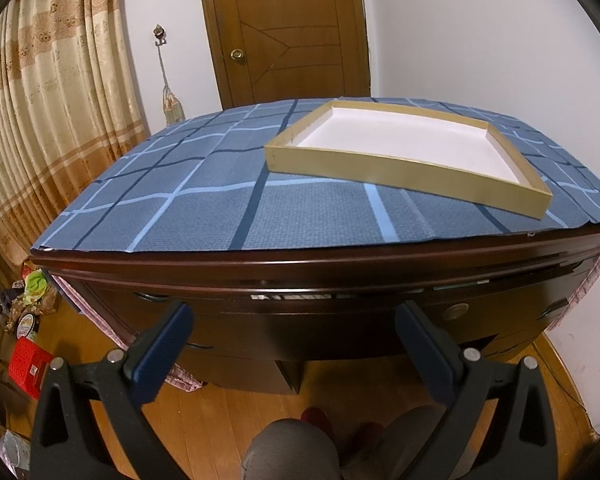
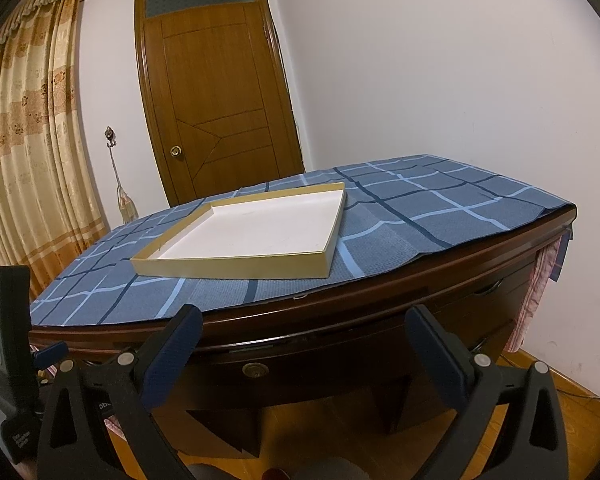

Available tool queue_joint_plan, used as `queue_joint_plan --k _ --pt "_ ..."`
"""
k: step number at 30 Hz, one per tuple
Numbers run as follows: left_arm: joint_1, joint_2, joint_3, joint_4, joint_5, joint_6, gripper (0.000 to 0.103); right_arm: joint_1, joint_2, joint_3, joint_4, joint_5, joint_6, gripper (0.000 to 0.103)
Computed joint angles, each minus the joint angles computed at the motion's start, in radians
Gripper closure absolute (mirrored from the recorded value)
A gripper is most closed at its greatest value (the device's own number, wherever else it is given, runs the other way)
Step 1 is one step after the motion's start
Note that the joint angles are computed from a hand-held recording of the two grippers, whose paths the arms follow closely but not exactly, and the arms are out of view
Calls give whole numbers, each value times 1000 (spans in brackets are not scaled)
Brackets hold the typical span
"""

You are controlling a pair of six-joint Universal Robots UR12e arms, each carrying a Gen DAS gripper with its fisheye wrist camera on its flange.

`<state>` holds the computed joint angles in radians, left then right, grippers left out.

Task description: Take underwear out of drawer

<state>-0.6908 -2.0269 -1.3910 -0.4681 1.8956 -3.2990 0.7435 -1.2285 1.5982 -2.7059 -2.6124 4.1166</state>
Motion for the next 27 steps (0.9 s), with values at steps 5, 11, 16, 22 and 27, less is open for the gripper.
queue_joint_plan --k 5,11,16,22,27 --pt "0 0 0 0 0 -1 1 1 1 -1 -1 -1 -2 0" --pt "-2 1 -1 -2 2 -4 1 0 -5 6 9 6 21 0" --pt "-2 2 -3 -4 0 -2 1 0 -8 10 16 10 29 0" --pt "-1 2 -6 -7 -6 -4 1 -4 -13 19 22 18 37 0" --pt "0 -3 2 -28 -15 -10 1 -9 -20 28 48 26 65 0"
